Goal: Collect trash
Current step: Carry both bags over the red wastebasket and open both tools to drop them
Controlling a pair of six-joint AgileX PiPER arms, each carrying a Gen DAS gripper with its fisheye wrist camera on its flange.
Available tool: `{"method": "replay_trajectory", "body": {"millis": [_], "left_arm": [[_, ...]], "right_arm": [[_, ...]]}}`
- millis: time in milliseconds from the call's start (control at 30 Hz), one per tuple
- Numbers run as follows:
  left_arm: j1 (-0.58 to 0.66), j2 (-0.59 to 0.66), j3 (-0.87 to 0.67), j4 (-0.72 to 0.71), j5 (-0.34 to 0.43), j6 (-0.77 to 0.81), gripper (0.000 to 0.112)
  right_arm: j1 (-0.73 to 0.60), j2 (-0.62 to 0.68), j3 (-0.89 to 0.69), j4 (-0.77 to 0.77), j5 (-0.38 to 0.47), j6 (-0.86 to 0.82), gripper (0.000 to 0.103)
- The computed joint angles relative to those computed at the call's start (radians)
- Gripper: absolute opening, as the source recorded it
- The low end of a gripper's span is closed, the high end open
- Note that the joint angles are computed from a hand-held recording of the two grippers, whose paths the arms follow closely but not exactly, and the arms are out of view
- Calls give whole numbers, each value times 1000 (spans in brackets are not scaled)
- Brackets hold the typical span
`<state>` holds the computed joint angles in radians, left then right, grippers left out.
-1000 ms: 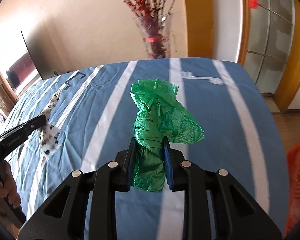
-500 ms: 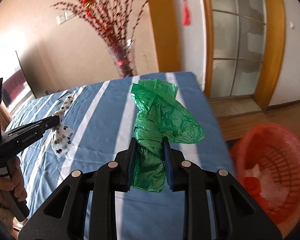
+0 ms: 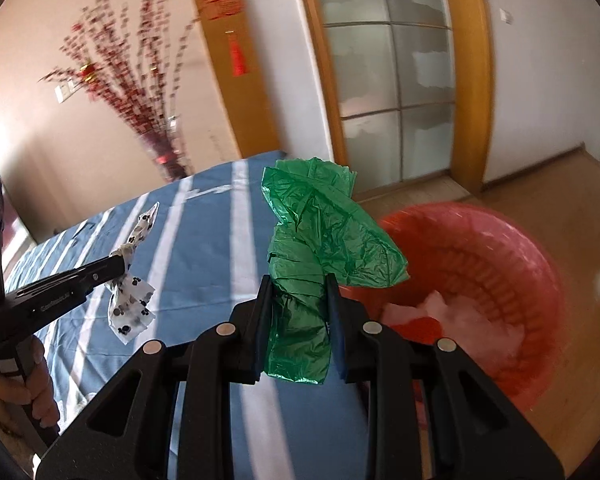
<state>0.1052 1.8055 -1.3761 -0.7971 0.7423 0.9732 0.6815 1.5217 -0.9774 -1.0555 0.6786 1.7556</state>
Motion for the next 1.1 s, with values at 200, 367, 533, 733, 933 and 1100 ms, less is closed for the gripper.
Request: {"method": "replay_trajectory", "body": {"millis": [200,367,533,733,933,1100], "left_arm": [[-97,-9,34,-31,8,-9,15],[-172,9,33,-42,9,-26,15],[-242,34,22,-54,14,-43,16],[-332,39,34,-78,2,-62,16],[-415,82,-7,-60,-22,-116,22],[-433,123,-30,-22,-37,-164,37]], "right_arm": [[-47,-83,124,-22,-21,81,26],[-91,-136,201,-45,-38,138,26],[-143,-190,273,-69,-64,193,26],[-225,-250,331,-82,-108,216,27],[-298,-288,354,-107,-143,231,35],[-319,-326,394,-113,-153,261,47]]}}
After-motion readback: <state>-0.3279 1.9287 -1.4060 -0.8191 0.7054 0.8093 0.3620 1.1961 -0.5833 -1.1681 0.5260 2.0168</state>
